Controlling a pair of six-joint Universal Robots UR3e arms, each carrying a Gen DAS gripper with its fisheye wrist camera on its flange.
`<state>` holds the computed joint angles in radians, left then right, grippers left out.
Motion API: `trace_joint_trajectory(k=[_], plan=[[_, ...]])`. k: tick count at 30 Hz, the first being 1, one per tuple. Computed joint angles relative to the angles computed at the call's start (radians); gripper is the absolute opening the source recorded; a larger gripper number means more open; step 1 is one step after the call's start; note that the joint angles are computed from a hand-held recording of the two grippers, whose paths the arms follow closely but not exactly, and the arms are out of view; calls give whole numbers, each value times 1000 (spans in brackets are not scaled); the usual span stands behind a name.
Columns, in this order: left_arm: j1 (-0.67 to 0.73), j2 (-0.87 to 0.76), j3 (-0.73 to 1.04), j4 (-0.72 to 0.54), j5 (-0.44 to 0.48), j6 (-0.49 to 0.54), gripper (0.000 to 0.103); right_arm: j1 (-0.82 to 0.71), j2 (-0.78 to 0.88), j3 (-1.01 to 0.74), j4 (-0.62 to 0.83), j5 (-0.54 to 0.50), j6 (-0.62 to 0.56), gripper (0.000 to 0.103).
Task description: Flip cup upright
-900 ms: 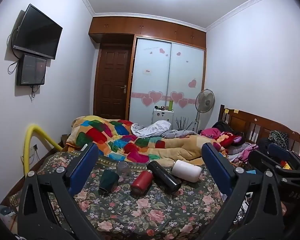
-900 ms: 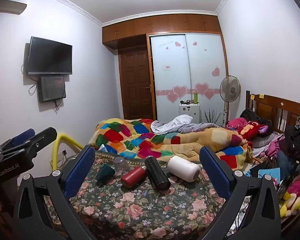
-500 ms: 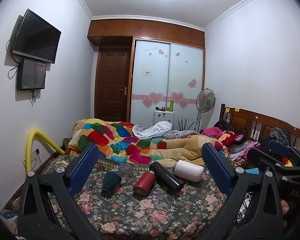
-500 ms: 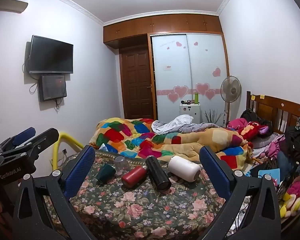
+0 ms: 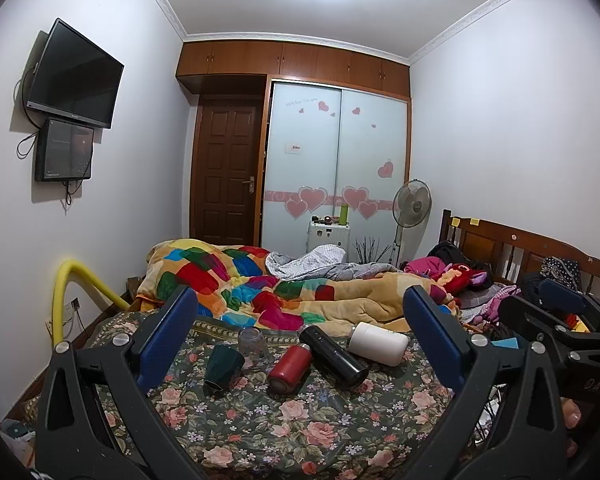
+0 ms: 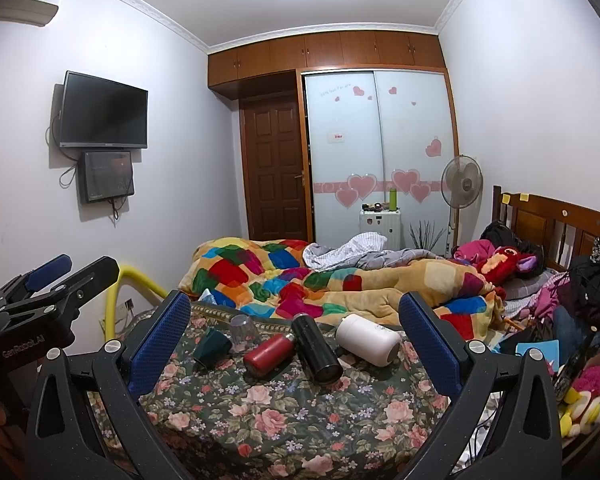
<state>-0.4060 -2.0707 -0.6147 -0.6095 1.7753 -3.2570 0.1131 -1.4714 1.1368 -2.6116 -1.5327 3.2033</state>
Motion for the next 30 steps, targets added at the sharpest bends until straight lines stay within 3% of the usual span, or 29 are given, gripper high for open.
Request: trace_joint_trajectory(k=[30], plan=[[-5, -9, 18, -3, 14, 15, 103, -4, -3, -2, 2, 3, -5, 103]])
